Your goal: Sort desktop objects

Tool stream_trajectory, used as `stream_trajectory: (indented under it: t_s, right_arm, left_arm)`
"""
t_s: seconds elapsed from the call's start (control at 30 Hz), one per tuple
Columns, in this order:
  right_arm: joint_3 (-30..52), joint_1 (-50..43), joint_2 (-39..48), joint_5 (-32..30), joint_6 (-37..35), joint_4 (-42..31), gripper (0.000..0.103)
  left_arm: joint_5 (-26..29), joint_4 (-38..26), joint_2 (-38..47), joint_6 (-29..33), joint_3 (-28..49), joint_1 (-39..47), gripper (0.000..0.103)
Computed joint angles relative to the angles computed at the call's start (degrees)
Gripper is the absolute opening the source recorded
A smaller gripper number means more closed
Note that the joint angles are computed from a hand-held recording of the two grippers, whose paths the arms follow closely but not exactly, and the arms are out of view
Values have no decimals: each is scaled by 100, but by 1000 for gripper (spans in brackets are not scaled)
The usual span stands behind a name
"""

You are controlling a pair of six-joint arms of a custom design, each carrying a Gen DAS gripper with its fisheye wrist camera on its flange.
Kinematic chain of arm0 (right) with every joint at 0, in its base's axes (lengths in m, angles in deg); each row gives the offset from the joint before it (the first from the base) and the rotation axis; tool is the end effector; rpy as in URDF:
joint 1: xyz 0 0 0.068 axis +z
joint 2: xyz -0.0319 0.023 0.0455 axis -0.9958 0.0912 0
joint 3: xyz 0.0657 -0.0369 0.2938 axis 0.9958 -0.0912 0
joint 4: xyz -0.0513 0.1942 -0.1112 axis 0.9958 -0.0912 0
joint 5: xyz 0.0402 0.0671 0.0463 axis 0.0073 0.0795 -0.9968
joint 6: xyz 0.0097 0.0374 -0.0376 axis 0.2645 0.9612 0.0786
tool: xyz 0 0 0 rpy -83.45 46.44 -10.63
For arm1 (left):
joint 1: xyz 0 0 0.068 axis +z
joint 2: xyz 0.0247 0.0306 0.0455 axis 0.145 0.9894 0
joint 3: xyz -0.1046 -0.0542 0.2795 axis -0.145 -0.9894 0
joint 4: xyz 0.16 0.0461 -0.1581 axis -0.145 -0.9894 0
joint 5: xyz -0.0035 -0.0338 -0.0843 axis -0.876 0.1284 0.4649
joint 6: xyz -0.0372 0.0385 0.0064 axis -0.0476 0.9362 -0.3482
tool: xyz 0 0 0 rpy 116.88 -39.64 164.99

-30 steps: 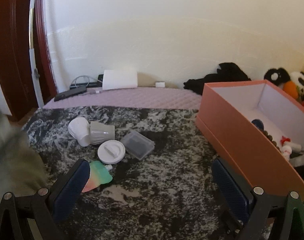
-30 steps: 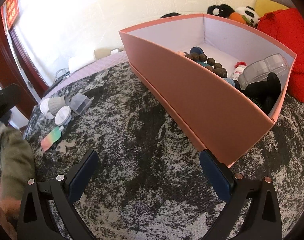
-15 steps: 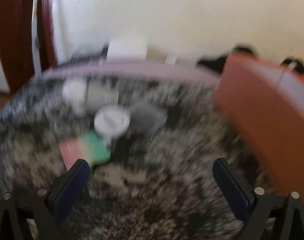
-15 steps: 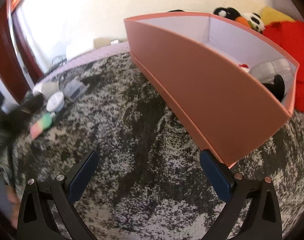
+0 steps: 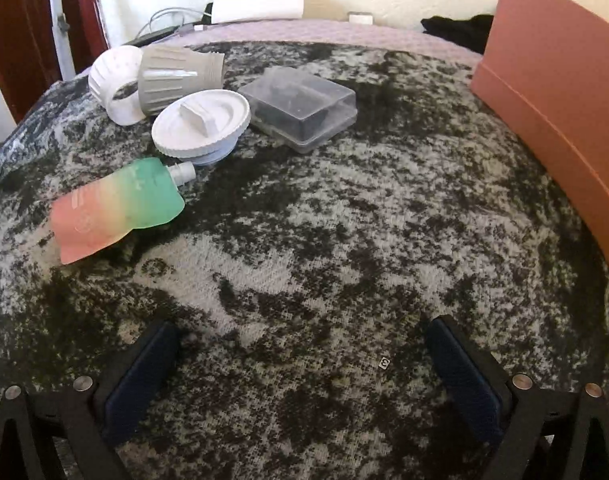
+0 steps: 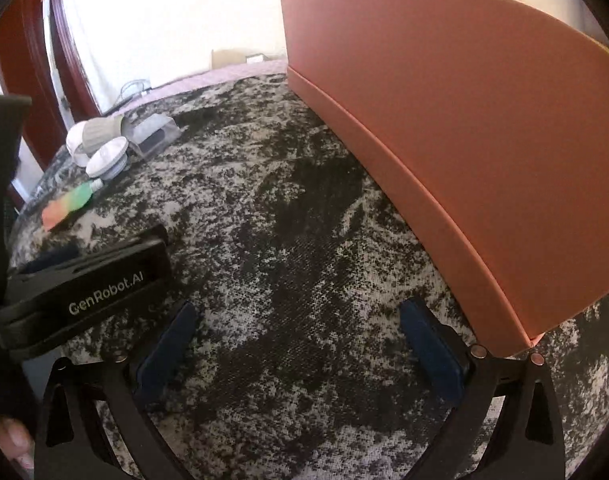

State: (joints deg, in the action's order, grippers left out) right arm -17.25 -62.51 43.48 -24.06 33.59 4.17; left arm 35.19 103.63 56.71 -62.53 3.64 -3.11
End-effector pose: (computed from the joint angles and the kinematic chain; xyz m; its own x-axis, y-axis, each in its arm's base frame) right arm 0.2392 0.1071 0.0434 -0.6239 -0.4480 -0.6403 -0.6303 0.7729 0.0733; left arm 0.2059 -0.0228 0.0345 -0.5647 -0.5449 -0.6199 -0.7056 0.7084 0.0201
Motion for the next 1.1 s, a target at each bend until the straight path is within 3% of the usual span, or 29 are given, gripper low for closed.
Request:
stream_trajectory:
  t_s: [0.17,0.27,0.33,0.37,0.57,1.1]
  right_arm:
    - [77,-79,-29,25,-166,-150,103]
    - [174,-356,-83,-107,-414,-368,103]
    - [378,263,65,347,187,-322,103]
    - [365,300,60,415,225,-312,103]
    - [32,236,-136,427,259,-240,103]
    - [154,310,-114,483,385,-308,103]
  left_arm:
    - [129,244,51,183,-36,220,103]
    - [36,-59,0,24,120,79,103]
    - [-65,-389,-63,-147,311,-84,103]
    - [61,-23,-3,61,79,130,103]
    - [87,23,-7,86,44,151,103]
    - [104,92,9,102,6,168,103]
